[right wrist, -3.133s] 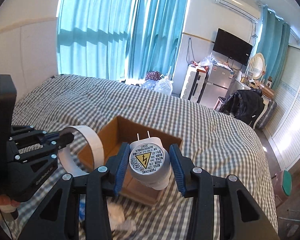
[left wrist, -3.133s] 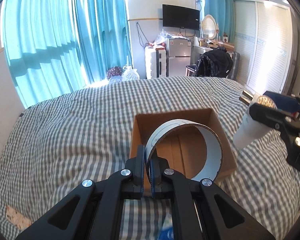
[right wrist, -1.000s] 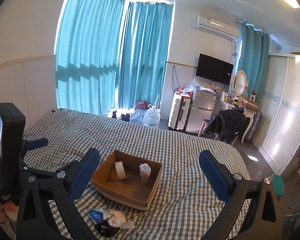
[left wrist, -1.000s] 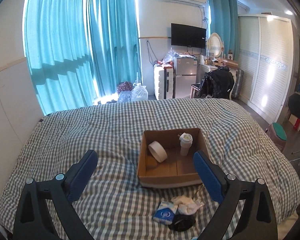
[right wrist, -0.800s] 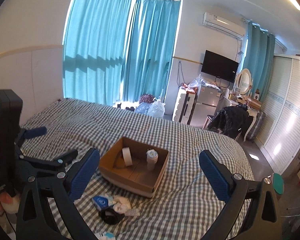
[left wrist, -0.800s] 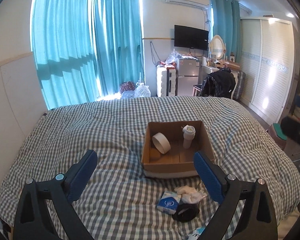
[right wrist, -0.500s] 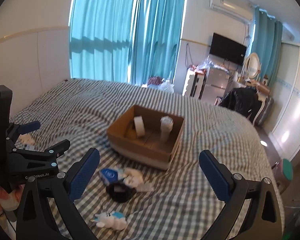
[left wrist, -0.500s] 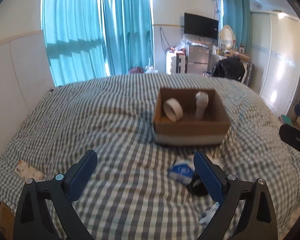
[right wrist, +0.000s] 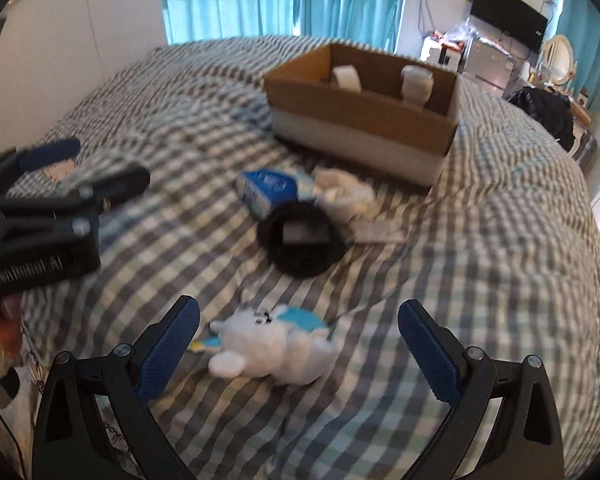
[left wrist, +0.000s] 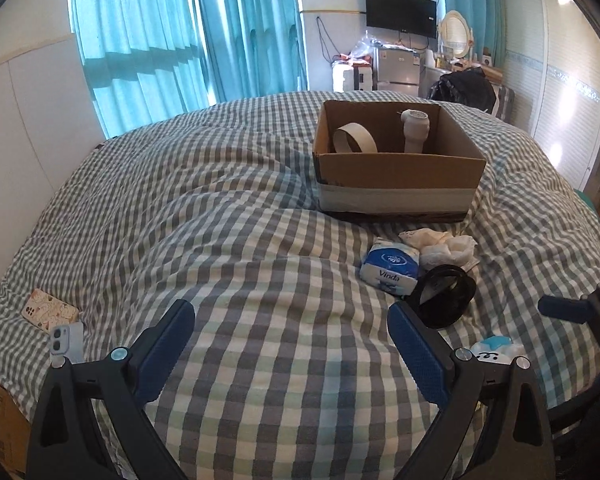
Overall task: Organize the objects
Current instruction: 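Withdraw both tools back toward the remaining items, then grasp the white cartoon figurine with the right tool while the left tool grasps the blue tissue pack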
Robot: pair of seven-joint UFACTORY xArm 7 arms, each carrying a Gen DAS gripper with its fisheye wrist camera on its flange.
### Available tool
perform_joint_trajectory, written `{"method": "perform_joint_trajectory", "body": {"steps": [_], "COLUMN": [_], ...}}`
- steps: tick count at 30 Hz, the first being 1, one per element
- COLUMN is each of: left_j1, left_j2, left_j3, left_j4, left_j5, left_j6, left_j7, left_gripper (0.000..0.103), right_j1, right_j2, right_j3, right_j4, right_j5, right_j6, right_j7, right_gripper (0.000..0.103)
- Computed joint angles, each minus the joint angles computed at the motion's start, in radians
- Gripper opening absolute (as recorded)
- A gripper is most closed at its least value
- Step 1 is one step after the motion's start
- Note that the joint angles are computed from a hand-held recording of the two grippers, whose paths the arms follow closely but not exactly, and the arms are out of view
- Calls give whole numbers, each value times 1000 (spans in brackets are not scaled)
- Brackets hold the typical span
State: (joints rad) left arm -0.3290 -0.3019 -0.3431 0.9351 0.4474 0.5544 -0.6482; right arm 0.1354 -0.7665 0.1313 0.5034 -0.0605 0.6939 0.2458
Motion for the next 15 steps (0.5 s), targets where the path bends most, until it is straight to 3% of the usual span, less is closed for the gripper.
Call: {"method": "perform_joint_trajectory", "body": {"steps": [3, 5, 9, 15], "left_j1": [-1, -3, -10, -26], "left_j2": [1, 6, 14, 47], "left_j3": [8, 9, 8, 12], "left_j4": [-6, -3, 3, 29], "left_j5": [-11, -17, -23, -38], "left_j6": [2, 12, 18, 25], "left_j7": [2, 6, 13, 22], "left_gripper": [99, 99, 99, 99], "right_j1": [7, 24, 76, 62], "right_j2": [36, 51, 54, 12], "right_j3": [-14, -35, -72, -72], "right_j4": [-10, -23, -34, -39], "right_j5": [19, 46, 111, 129], "right_j6": [-6, -16, -29, -35], "right_j7": [0, -12, -73, -88], "right_gripper": [100, 94, 63, 61]}}
